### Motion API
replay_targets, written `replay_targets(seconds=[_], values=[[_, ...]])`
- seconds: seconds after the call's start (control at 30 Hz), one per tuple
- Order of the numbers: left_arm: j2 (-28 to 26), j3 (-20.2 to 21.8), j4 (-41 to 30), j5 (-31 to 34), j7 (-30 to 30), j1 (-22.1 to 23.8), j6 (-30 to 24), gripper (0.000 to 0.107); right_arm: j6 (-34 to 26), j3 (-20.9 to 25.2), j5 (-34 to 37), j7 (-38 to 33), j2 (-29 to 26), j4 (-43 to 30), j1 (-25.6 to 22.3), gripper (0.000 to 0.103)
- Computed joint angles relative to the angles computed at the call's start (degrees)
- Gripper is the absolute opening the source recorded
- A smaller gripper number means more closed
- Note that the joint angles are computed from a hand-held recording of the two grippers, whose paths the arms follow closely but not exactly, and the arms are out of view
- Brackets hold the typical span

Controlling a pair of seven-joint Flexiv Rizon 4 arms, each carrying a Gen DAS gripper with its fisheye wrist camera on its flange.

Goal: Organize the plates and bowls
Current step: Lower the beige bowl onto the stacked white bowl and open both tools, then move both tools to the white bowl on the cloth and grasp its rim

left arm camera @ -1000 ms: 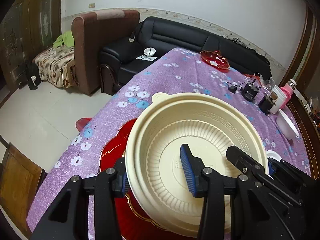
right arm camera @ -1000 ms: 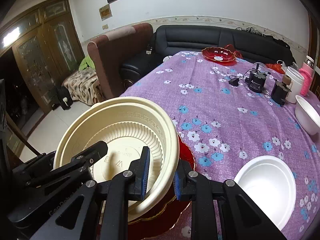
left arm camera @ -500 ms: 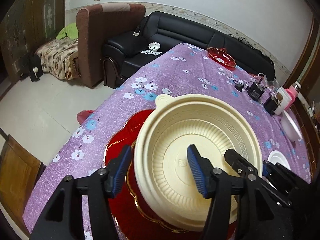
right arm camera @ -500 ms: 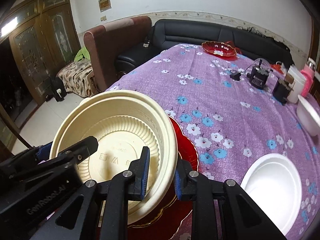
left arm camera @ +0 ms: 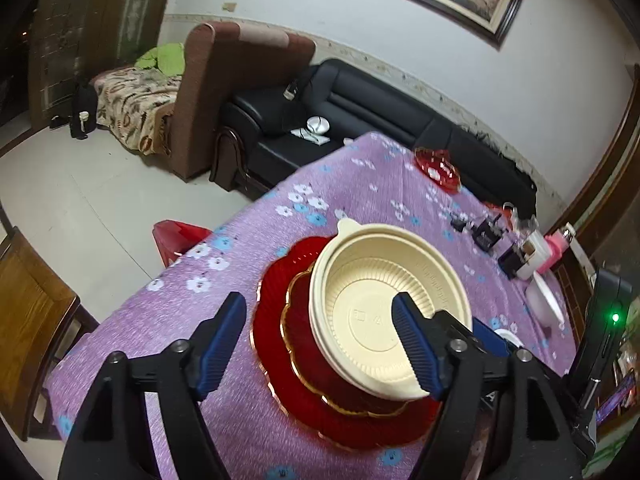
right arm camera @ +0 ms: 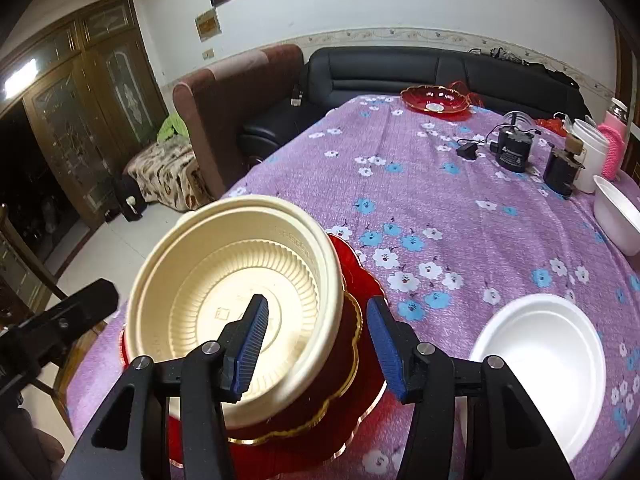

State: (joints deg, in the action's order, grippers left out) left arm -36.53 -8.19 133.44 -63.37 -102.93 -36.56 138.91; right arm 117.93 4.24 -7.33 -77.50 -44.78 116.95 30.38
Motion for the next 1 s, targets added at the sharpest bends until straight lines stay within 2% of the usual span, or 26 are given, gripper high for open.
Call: replay_targets(seconds=[0.07,0.13,0.17,0.2,0.27,0.37,0.53,0.67,0.83,1.0], values=[[-0.1,-0.3,-0.6,-5.8,2.4,-2.6,2.2,0.075,1.7,1.3,-0.7,-0.2,0.7,1.6,-1.7,0.056],[-1.3,-2.3,-4.1,-18.5,10.1,-6.0,7.0,0.078,3.9,2.5,-1.5,-0.4,1.5,3.7,-3.5,0.057],[-2.3,-3.7,-6.4,-24.1,13.8,-6.9,10.4,0.085,5.0,2.9,-1.9,-0.6,1.9,4.7,-4.4,0.057],[-3.2,-4.8,-8.1,-27.6,16.1,-7.2,13.4,0.092,6.4,3.3,-2.3,-0.8,2.3,6.0,-5.4,0.057],[-4.3,-6.5,-9.6,-31.0,18.2,-7.5,18.9,0.096,8.9,3.7,-2.8,-1.0,3.0,8.2,-7.2,0.059],[-5.0,-8.4,-10.5,-31.6,19.2,-7.4,24.2,0.099,12.5,3.6,-3.0,-1.0,4.0,11.0,-10.2,0.061],[-6.1,-11.0,-12.8,-29.4,22.1,-6.4,27.5,0.103,16.2,2.6,-3.1,0.6,4.7,13.7,-15.9,0.063],[-7.5,-12.9,-16.6,-28.0,26.7,-5.2,26.2,0.103,16.6,1.4,-3.4,2.2,4.4,14.6,-19.8,0.064],[-9.9,-14.4,-21.5,-26.1,32.5,-5.3,25.3,0.103,16.1,2.1,-7.9,5.7,2.9,14.4,-26.2,0.064],[-13.1,-16.1,-28.7,-22.4,42.4,-5.7,23.6,0.103,15.6,2.5,-11.9,8.3,0.8,12.3,-29.2,0.064]])
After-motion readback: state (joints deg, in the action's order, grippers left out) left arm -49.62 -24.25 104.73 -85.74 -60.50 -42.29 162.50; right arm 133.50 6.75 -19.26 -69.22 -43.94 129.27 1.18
